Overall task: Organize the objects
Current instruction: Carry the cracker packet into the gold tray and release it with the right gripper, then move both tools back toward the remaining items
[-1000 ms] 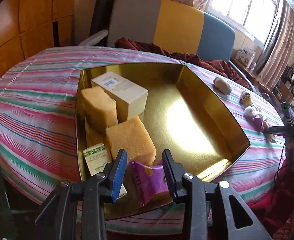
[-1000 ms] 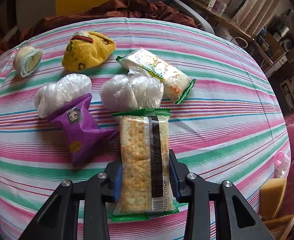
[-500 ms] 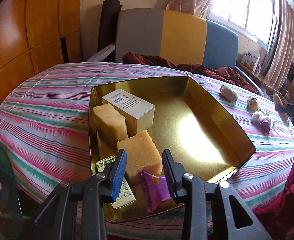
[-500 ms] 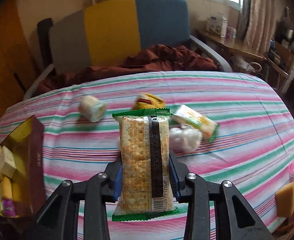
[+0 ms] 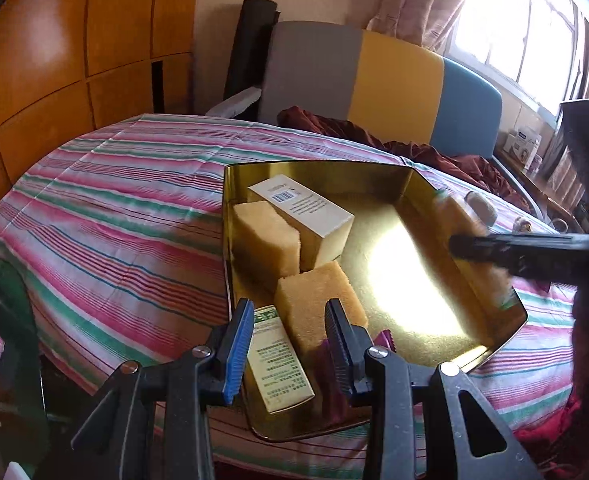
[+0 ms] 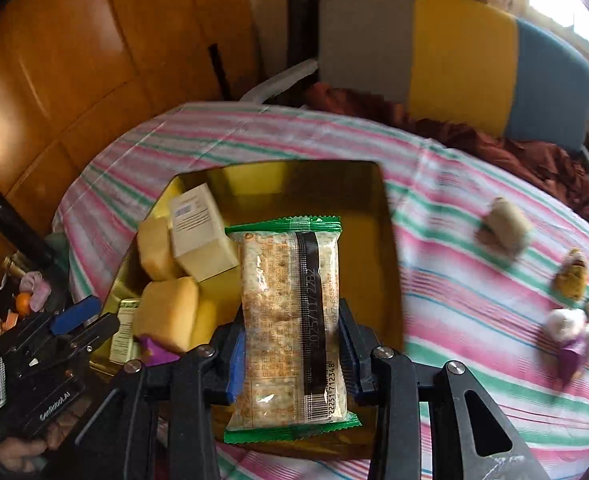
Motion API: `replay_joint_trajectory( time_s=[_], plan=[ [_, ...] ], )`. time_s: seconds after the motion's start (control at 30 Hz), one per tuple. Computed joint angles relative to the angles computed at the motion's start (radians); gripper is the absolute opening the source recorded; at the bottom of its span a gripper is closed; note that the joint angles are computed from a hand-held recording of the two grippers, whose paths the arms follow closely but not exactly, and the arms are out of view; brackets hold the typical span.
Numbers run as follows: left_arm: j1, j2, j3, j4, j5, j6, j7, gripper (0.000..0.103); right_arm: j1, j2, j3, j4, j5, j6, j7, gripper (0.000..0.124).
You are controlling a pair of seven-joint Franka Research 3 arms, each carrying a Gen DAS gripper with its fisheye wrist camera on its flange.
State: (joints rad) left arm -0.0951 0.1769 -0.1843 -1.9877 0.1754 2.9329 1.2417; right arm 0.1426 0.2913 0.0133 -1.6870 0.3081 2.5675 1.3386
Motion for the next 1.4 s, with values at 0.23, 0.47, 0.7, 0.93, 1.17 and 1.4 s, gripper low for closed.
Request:
replay_joint_trajectory(
  time_s=[0.23,0.47,0.7,0.93,1.17,1.4],
  plan=[
    [0.010,0.003,-0.011,-0.003,-0.032,-0.006,0.021,0.036,0.012,0.142,0.027,0.149,0.031,-0.096,0.063,0.042],
    [-0.004,0.009,0.003,0.000,-0.003,-0.013,-0.004,0.036,-0.011,0.122,0.061,0.102,0.142,-0.078,-0.038,0.042],
    [-0.006,0.003,-0.002,-0.004,0.013,-0.004,0.005,0.036,0.005,0.030,0.030,-0.022,0.122,0.037,-0.064,0.054],
    [-0.020,-0.008,-0.003,-0.005,0.037,-0.003,0.013,0.036,-0.019,-0.080,-0.019,-0.149,0.073,0.138,-0.027,0.071],
    [-0.041,-0.004,-0.003,0.018,0.078,-0.016,0.010,0.036,-0.067,-0.136,-0.082,-0.204,-0.044,0.179,0.076,0.076],
    [-0.057,0.024,-0.027,0.075,0.076,-0.032,0.066,0.036,-0.135,-0.129,-0.156,-0.193,-0.209,0.198,0.216,0.082]
  ],
)
